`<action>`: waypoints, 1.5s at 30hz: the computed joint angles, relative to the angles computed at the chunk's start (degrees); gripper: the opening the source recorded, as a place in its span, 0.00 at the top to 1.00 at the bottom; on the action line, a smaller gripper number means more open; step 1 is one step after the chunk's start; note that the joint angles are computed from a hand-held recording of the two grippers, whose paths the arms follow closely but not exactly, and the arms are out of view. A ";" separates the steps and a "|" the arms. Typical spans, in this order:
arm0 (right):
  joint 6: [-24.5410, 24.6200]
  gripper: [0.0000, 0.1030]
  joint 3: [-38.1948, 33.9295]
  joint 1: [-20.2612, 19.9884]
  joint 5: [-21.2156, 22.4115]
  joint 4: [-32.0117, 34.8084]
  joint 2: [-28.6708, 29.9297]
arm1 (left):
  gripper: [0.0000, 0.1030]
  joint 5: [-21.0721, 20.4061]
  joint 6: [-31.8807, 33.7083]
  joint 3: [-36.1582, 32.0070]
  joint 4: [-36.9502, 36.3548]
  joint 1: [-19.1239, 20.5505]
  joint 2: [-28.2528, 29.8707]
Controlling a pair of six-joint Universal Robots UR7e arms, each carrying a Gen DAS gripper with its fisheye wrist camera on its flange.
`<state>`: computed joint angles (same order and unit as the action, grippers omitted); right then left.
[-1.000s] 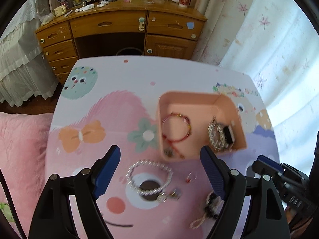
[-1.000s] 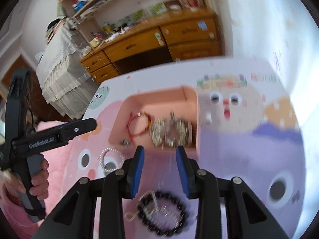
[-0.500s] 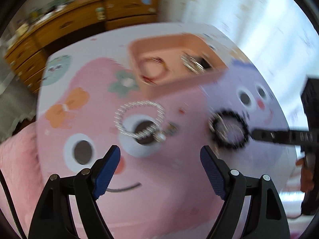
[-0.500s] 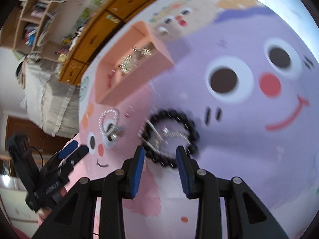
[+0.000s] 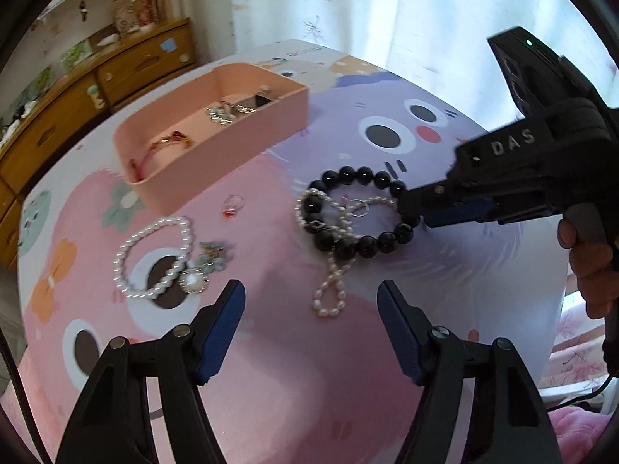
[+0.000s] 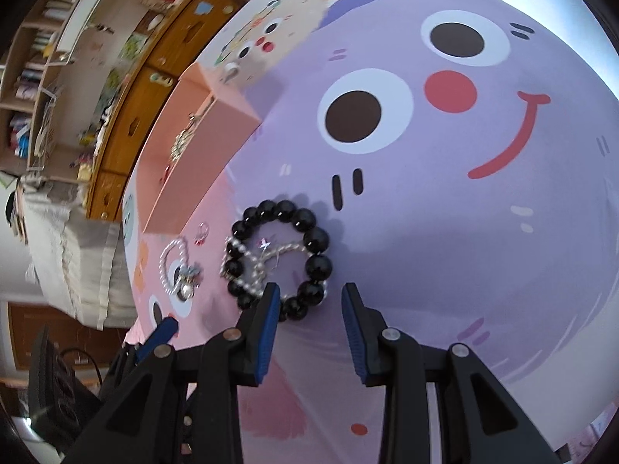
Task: Organize jewelry
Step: 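Grasp the black bead bracelet with the right tool while the left tool pins the pearl strand, then lift the black bead bracelet with the right tool, pulling it free of the pearl strand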
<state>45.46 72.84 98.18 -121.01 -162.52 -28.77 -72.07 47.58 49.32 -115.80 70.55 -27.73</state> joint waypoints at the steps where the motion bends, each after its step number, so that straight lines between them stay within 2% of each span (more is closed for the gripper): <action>1: 0.13 0.68 0.00 -0.03 -0.20 -0.47 0.10 | 0.36 -0.46 -0.46 -0.81 1.25 0.09 0.39; 3: 0.51 0.68 -0.08 -0.10 -0.40 -1.88 0.46 | 0.40 -0.69 -1.19 -2.23 2.94 0.21 1.25; 5: 0.60 0.68 -0.40 -0.06 -0.79 -2.35 0.75 | 0.52 0.09 -1.07 -2.24 2.81 0.12 1.66; 6: 0.53 0.69 -0.48 -0.05 -1.05 -2.38 0.81 | 0.53 0.52 -0.80 -1.83 2.30 0.09 1.65; 9: 0.36 0.84 -0.72 -0.01 -2.08 -1.51 0.97 | 0.60 1.37 1.05 -0.49 1.08 -0.01 1.48; 13: -0.72 0.86 -0.22 -0.27 -1.47 -3.25 0.92 | 0.63 1.68 2.72 1.06 -1.19 -0.06 1.15; 15: -0.72 0.86 0.18 -0.36 -1.14 -4.00 0.82 | 0.68 1.25 3.61 1.01 -1.58 0.01 1.29; 19: -1.96 0.86 1.12 -0.12 -1.01 -7.11 0.56 | 0.87 0.48 5.93 0.67 -1.80 0.02 1.65; 20: -2.57 0.86 1.34 -0.04 -0.86 -8.21 0.52 | 0.89 0.41 6.01 0.31 -1.46 -0.05 1.89; 26: -8.53 0.86 0.77 0.93 -0.74 -13.16 0.50 | 0.93 0.12 6.52 -0.18 -0.84 -0.07 2.18; 30: -12.62 0.86 0.49 1.46 0.89 -17.24 0.53 | 0.94 -0.20 4.52 -3.25 2.59 0.06 3.36; 34: -16.20 0.86 -1.27 2.50 -1.02 -17.35 0.91 | 0.96 -0.64 1.30 -7.02 6.53 0.32 4.79; 40: -18.49 0.86 -1.04 3.11 -1.65 -19.89 0.37 | 0.97 -0.37 -0.10 -8.55 7.77 0.57 5.12; 45: -19.62 0.86 0.19 3.41 -2.94 -21.60 -0.65 | 0.97 -2.88 -3.98 -11.57 11.54 0.97 5.42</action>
